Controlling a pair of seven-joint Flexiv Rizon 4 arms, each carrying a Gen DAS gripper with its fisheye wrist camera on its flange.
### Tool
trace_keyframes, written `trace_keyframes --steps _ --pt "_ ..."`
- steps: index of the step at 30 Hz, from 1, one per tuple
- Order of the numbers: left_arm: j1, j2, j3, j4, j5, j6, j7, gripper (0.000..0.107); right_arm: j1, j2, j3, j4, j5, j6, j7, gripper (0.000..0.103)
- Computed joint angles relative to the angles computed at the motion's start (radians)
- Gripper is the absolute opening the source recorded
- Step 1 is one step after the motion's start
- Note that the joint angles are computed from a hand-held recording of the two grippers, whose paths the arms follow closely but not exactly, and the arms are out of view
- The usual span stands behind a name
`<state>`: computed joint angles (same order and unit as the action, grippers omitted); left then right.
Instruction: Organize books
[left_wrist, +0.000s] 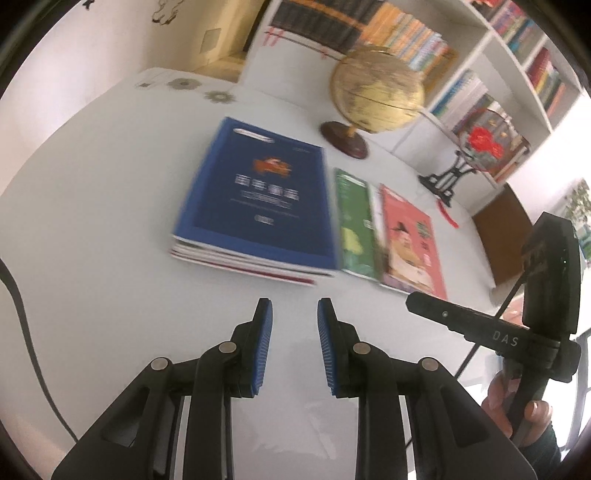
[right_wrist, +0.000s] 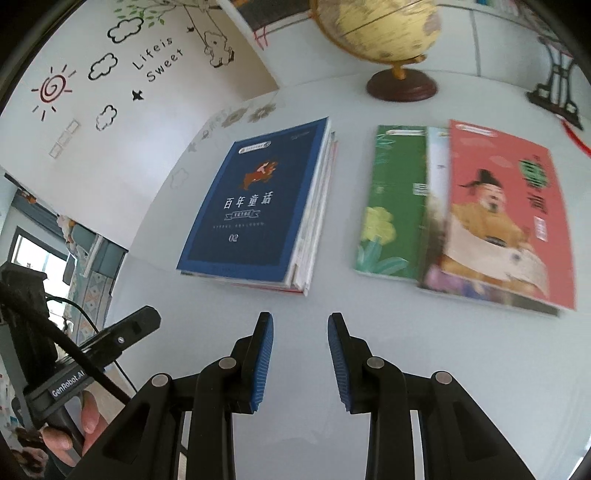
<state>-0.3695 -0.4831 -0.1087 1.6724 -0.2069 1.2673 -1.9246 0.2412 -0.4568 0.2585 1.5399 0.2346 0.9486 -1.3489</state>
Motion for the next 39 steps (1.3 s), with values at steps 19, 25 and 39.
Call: trace_keyframes --steps 19,25,39 --pt "-0.252 -0.016 0.082 -0.184 0.26 -0.075 -0.262 0.022 -0.048 0.443 -0.071 0.457 0.003 0.154 -0.031 0.029" --pt "-0.258 -0.059 0.064 -0.274 0.287 -0.139 -0.243 0.023 -0.051 0.473 -0.111 0.487 0.043 0.172 -0.051 0.03" --pt "-0.119 -0.36 -0.091 -0.622 0.038 -0.322 0.119 0.023 -0.108 0.247 -0.139 0.33 -0.02 0.195 0.04 0.03"
